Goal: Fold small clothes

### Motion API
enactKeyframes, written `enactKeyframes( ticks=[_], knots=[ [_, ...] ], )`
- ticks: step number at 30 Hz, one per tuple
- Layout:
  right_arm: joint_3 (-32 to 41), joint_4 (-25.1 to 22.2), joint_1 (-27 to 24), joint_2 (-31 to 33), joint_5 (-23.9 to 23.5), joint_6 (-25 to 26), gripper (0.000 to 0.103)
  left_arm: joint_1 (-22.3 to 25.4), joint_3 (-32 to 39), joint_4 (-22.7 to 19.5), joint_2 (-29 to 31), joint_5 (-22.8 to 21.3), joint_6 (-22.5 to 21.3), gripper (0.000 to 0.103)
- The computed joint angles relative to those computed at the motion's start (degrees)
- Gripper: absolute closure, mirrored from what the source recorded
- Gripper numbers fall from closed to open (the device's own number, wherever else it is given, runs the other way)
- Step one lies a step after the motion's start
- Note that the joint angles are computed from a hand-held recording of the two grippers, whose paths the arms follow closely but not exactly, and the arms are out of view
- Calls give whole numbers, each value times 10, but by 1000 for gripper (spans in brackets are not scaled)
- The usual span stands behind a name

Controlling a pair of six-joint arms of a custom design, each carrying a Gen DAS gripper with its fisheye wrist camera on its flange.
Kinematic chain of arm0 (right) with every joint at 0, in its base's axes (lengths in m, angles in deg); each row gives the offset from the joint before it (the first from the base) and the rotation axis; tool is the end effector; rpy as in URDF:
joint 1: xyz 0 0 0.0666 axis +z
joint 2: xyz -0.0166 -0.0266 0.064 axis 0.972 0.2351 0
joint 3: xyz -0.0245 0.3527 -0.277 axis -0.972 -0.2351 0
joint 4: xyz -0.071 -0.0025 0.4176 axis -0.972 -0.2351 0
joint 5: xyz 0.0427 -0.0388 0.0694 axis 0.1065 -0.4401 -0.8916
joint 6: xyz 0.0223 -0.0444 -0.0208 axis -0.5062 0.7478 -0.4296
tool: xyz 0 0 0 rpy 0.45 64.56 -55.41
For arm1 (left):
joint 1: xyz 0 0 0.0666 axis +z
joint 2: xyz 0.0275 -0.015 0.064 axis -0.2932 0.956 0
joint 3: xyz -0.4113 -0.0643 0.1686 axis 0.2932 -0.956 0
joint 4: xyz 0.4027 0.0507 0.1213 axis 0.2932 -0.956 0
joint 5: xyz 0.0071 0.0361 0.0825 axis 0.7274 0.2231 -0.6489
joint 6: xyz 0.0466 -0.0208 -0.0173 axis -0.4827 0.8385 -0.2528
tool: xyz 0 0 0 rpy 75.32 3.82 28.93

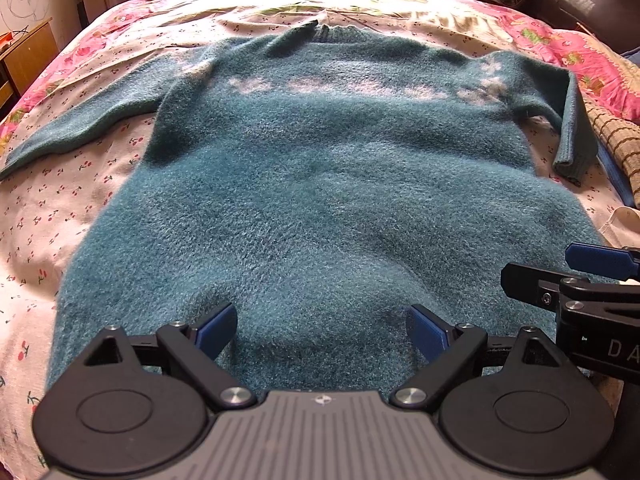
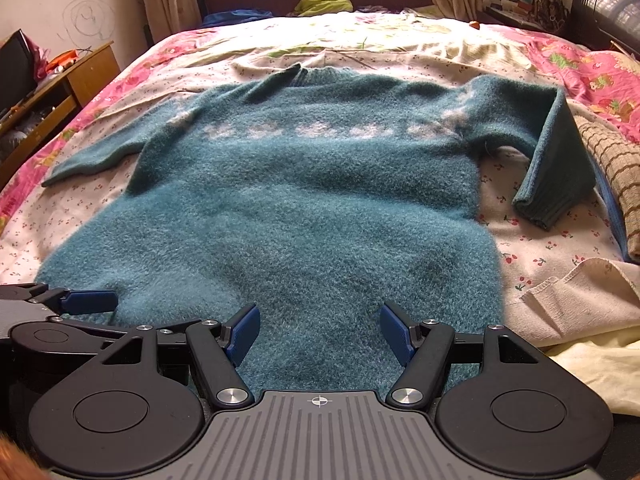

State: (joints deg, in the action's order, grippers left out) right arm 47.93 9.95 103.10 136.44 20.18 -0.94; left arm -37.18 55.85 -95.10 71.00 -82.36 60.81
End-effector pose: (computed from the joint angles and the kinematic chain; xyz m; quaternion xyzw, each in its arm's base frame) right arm 0.5087 0.2540 0.5106 -0.1299 0.9354 0.0905 0.3161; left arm 0.4886 -0.1719 0.4927 -0.0470 0.9616 0.0007 0.2703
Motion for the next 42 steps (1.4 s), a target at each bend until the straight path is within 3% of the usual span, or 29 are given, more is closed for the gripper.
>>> enactKeyframes(
  ticks=[9, 16, 27, 38, 40, 42],
  knots=[
    [7, 19, -8, 8, 8, 23, 36, -3, 27, 2, 13, -26, -3, 3],
    [15, 18, -24, 23, -9, 17, 36, -6, 58, -18, 43, -25, -15, 3],
    [57, 17, -68, 64, -23, -2, 36, -4, 130, -4, 113, -9, -52, 3],
    [99, 42, -135, 119, 72, -50, 36, -19, 248, 1, 211, 27, -94, 3],
    [112, 41, -143, 135, 81, -54, 39, -21, 269, -5, 227, 36, -100, 3],
    [123, 39, -151, 147, 74, -58, 62, -23, 286, -9, 240, 45, -104, 3]
  ],
)
